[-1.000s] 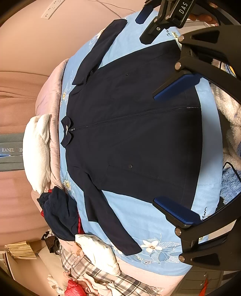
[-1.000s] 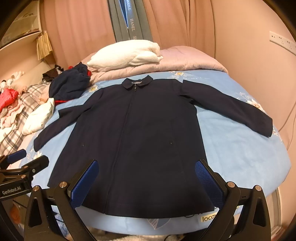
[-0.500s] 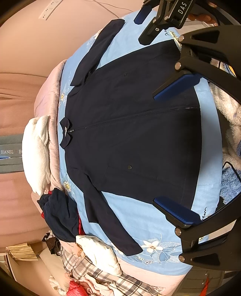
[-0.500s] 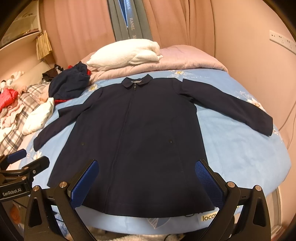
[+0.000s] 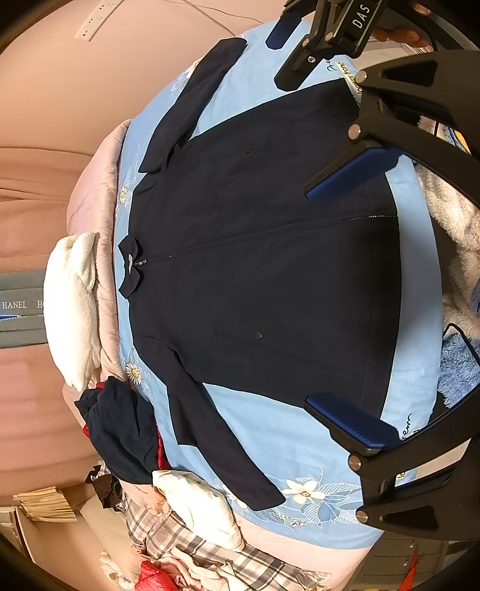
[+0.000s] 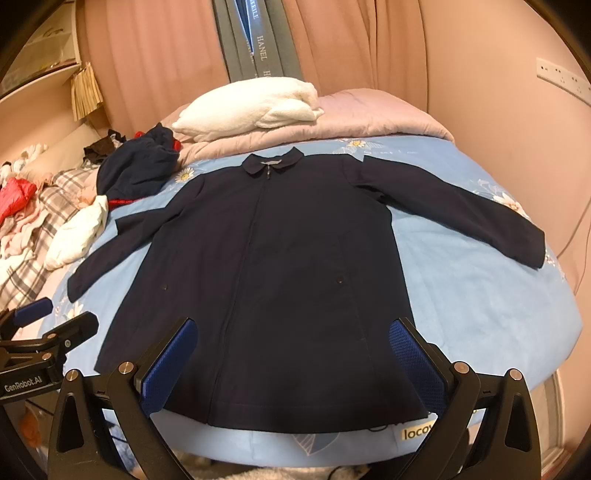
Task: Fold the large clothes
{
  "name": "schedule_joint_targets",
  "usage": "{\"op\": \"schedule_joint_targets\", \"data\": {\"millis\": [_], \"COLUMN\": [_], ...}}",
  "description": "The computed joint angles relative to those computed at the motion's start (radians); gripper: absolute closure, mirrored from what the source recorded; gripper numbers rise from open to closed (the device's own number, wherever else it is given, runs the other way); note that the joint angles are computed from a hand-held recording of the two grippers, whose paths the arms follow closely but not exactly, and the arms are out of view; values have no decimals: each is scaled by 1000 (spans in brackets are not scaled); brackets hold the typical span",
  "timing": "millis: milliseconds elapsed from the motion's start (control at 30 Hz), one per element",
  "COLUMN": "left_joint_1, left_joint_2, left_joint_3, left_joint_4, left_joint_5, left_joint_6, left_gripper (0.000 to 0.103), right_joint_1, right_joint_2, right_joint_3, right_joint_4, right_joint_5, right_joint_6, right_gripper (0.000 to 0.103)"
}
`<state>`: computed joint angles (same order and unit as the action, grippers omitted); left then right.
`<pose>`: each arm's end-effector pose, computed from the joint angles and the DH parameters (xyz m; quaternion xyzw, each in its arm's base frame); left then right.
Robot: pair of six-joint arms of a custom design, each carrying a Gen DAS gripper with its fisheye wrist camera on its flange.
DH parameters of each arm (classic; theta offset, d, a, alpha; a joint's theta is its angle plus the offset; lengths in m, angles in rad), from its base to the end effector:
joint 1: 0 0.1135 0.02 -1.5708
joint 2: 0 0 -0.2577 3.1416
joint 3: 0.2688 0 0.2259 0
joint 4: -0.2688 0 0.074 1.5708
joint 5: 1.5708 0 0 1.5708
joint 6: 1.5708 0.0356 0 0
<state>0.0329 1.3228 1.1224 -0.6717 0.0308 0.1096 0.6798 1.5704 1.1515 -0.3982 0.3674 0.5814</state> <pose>0.2525 0.0072 0.2948 0.0413 0.9386 0.0099 0.3424 0.2543 0.1891 0.2592 0.0222 0.9164 0.0761 0.3924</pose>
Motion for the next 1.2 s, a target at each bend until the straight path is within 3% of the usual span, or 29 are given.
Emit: {"op": "schedule_joint_targets", "data": {"millis": [1200], "left_joint_1": [2], "left_joint_2": [8], "left_joint_3": [15], "left_joint_4": [-10], "left_joint_5": [-2], "left_joint_6": [5], "left_gripper": [0], "right_joint_1": [1], "right_joint_2": [14], "right_joint_3": [10], "right_joint_4": [-2], "right_joint_5": [3], "right_joint_6": [1], "right_gripper": [0]}}
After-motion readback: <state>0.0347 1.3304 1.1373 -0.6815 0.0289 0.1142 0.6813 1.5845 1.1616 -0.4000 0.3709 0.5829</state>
